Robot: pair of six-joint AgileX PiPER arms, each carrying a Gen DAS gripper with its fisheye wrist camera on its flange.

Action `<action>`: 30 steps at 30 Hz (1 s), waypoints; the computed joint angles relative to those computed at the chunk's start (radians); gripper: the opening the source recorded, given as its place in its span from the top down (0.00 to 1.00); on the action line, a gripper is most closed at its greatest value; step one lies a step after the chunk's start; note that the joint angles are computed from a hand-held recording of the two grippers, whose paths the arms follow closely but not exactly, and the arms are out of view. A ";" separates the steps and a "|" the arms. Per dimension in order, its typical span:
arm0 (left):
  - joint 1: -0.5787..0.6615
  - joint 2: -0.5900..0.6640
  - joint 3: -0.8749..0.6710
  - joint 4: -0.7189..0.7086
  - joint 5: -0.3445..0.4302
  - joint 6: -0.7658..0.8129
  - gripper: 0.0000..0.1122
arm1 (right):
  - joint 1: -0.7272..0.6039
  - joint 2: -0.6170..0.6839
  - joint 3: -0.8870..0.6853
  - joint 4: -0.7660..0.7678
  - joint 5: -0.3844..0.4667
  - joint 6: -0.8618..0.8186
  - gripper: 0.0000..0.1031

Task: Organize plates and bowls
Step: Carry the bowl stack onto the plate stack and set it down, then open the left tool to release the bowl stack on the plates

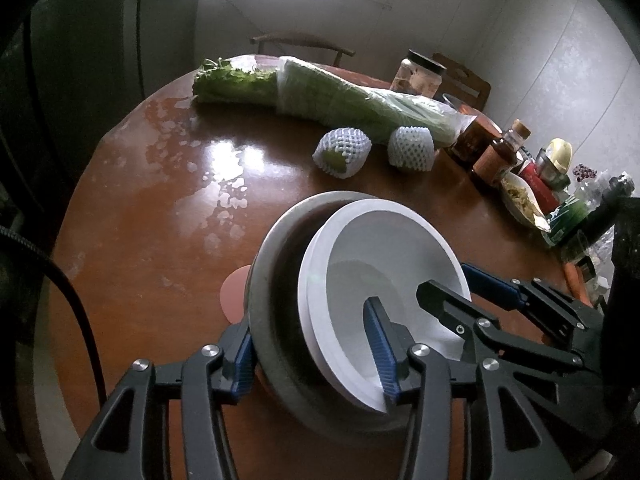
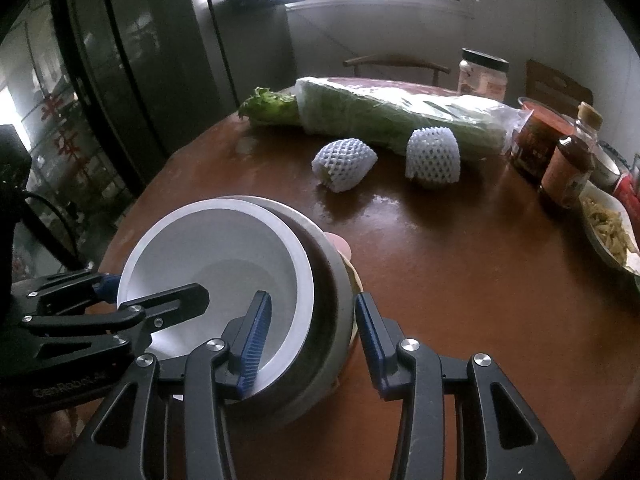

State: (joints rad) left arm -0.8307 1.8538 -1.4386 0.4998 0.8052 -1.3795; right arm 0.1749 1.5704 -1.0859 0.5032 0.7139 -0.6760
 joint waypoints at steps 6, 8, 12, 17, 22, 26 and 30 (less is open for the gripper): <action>-0.009 -0.009 0.006 0.013 0.009 -0.020 0.55 | -0.007 -0.008 0.006 0.003 0.000 -0.004 0.55; -0.014 -0.010 0.003 0.022 0.016 -0.030 0.55 | -0.009 -0.012 0.008 0.002 0.000 -0.006 0.55; -0.023 -0.018 0.010 0.044 0.019 -0.054 0.55 | -0.015 -0.023 0.014 0.002 -0.003 -0.003 0.54; -0.035 -0.032 0.022 0.075 0.039 -0.087 0.54 | -0.020 -0.032 0.017 -0.008 -0.008 0.014 0.50; -0.049 -0.050 0.031 0.107 0.064 -0.118 0.54 | -0.016 -0.048 0.024 -0.022 -0.008 0.022 0.49; -0.065 -0.061 0.034 0.128 0.089 -0.140 0.53 | -0.012 -0.067 0.033 -0.025 -0.010 0.025 0.49; -0.094 -0.067 0.022 0.163 0.137 -0.171 0.53 | -0.015 -0.090 0.043 -0.029 -0.009 0.025 0.49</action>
State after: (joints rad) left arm -0.9250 1.7866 -1.4162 0.6626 0.9417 -1.5503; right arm 0.1595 1.4809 -1.0433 0.4747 0.7047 -0.6507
